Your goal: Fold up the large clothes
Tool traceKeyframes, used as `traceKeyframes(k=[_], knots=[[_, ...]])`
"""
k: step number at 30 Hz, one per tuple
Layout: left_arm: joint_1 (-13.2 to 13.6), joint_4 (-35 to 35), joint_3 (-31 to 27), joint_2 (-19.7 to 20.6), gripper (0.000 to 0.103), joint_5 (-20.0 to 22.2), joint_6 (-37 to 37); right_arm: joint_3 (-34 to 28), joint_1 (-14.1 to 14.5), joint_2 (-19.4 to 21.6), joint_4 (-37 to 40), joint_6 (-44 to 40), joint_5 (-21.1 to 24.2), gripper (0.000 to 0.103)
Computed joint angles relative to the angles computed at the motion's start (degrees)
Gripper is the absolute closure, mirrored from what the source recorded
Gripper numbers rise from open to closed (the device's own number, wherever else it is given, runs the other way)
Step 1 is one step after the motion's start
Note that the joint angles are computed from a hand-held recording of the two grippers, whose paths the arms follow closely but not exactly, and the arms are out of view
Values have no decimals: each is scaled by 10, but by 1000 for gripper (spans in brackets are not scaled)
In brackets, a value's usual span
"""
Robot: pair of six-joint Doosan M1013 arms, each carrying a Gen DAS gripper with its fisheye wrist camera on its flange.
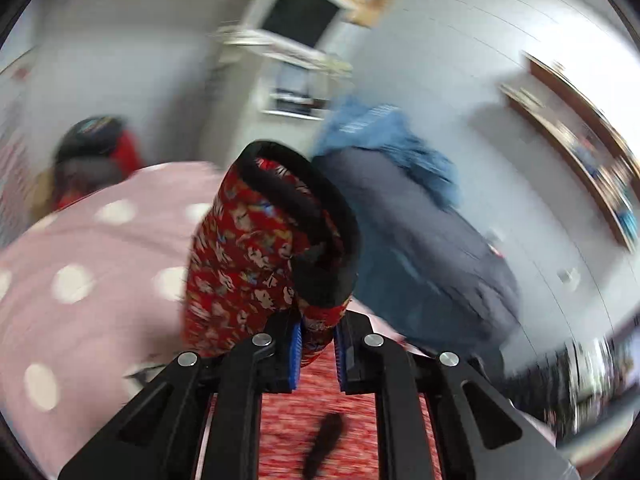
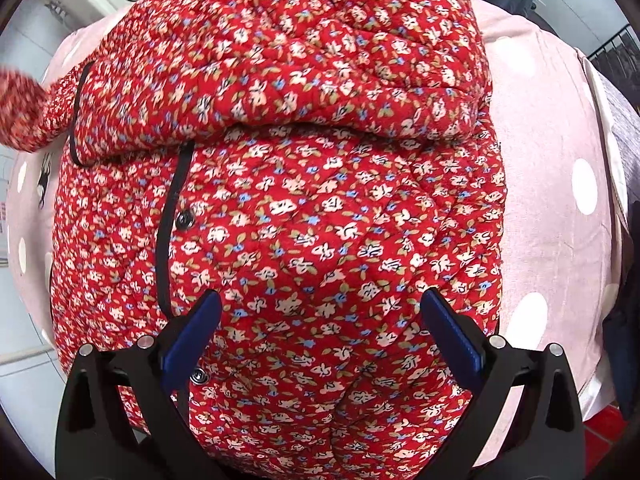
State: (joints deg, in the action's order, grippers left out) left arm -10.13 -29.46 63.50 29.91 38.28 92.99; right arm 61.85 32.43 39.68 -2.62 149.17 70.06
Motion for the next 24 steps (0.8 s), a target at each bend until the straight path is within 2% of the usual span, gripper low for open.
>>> traceKeyframes(k=[3,5,8,11,14,17,18,19,20,21,24], knots=[[-50,-58,-13,6,91,40,104,8,-5,-7,-11,13,-7,5],[-81,-43,-12,10,91,60,126,20,-9,-16,-17,27,-13,5],[-124,-36,-12,26,91,124,153,53,-16,-37,-23,53,-24,5],[-161,11,-4,37,91,158,164,91,-24,-61,-32,82,-31,5],[-192,93,-23,65,89,204,140,129,-33,-84,-33,107,-36,5],[-203,125,-47,95,76,267,115,158,-42,-101,-28,124,-42,5],[-201,113,-52,99,58,280,118,164,-45,-105,-28,127,-44,5],[-193,72,-59,106,30,305,132,173,-48,-110,-26,129,-46,5],[-185,25,-68,113,16,329,141,182,-52,-115,-23,128,-51,5],[-180,-4,-71,117,7,340,139,187,-55,-117,-19,125,-52,5],[-170,-44,-63,107,6,336,135,194,-67,-118,-3,115,-60,5]])
